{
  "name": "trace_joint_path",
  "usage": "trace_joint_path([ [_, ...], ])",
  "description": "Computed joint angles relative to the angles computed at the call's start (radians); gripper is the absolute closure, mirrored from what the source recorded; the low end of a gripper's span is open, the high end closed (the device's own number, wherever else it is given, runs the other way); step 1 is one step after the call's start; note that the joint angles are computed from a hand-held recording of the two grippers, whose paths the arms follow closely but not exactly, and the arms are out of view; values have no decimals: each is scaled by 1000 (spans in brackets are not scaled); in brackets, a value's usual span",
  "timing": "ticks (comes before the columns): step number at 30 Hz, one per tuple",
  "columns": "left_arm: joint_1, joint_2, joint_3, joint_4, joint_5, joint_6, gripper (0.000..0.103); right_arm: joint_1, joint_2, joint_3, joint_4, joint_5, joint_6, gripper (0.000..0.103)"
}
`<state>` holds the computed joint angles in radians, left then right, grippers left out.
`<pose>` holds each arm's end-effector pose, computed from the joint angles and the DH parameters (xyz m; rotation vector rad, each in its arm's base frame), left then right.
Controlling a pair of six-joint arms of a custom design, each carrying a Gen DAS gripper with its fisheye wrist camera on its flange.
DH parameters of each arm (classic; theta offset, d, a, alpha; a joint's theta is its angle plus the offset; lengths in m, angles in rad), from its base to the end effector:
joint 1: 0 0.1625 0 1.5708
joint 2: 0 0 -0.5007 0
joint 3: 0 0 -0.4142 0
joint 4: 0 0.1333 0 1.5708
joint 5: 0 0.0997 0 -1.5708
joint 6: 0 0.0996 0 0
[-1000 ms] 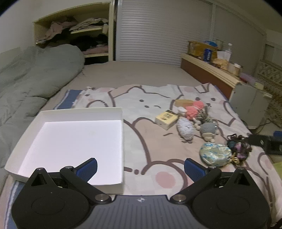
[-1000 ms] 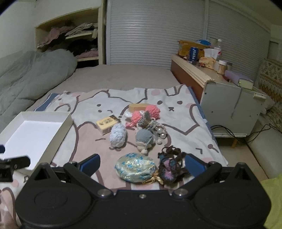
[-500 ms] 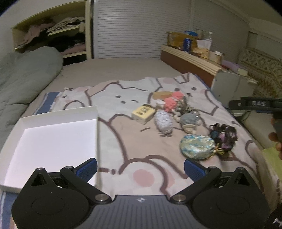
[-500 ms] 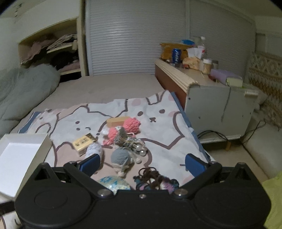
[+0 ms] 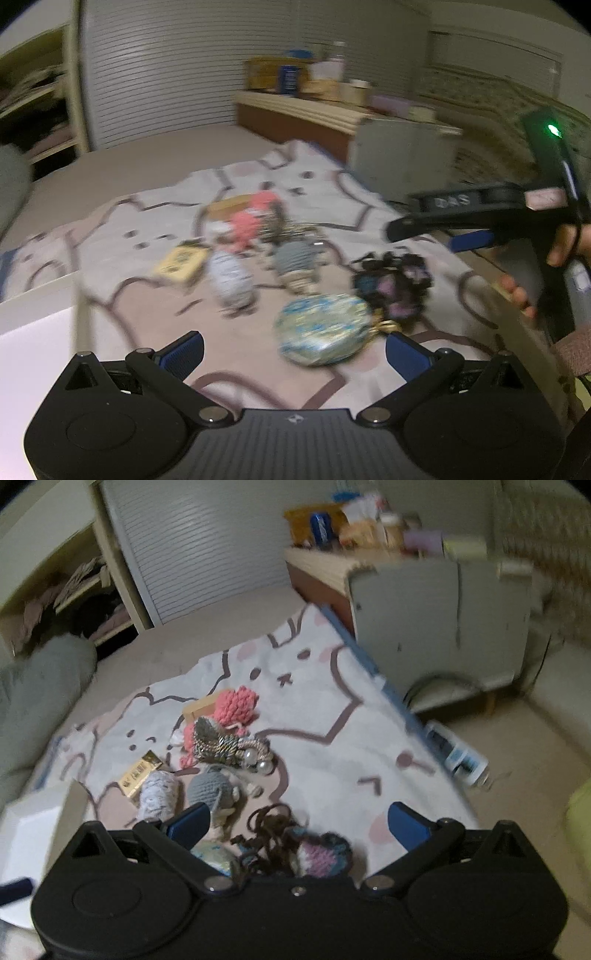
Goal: Organize objects
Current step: 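Grasp the brocade pouch with the left tool while the right tool grasps the dark crocheted keychain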
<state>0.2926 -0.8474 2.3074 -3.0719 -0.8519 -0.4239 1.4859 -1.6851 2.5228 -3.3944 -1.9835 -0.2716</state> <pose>-0.4022 -0.3289 0.0554 1.0556 2.3674 -0.7675 0.0632 -0.3578 0.3849 -0.0438 -2.3502 1.1482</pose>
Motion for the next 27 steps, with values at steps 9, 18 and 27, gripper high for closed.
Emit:
trace_joint_path([
  [9, 72, 120, -80, -96, -103, 201, 0, -62, 2, -31, 184, 79, 104, 6],
  [18, 120, 189, -114, -137, -99, 313, 0, -106, -6, -50, 274, 107, 112, 54],
  [27, 170, 218, -129, -141, -133, 330, 8, -116, -41, -41, 218, 105, 84, 61],
])
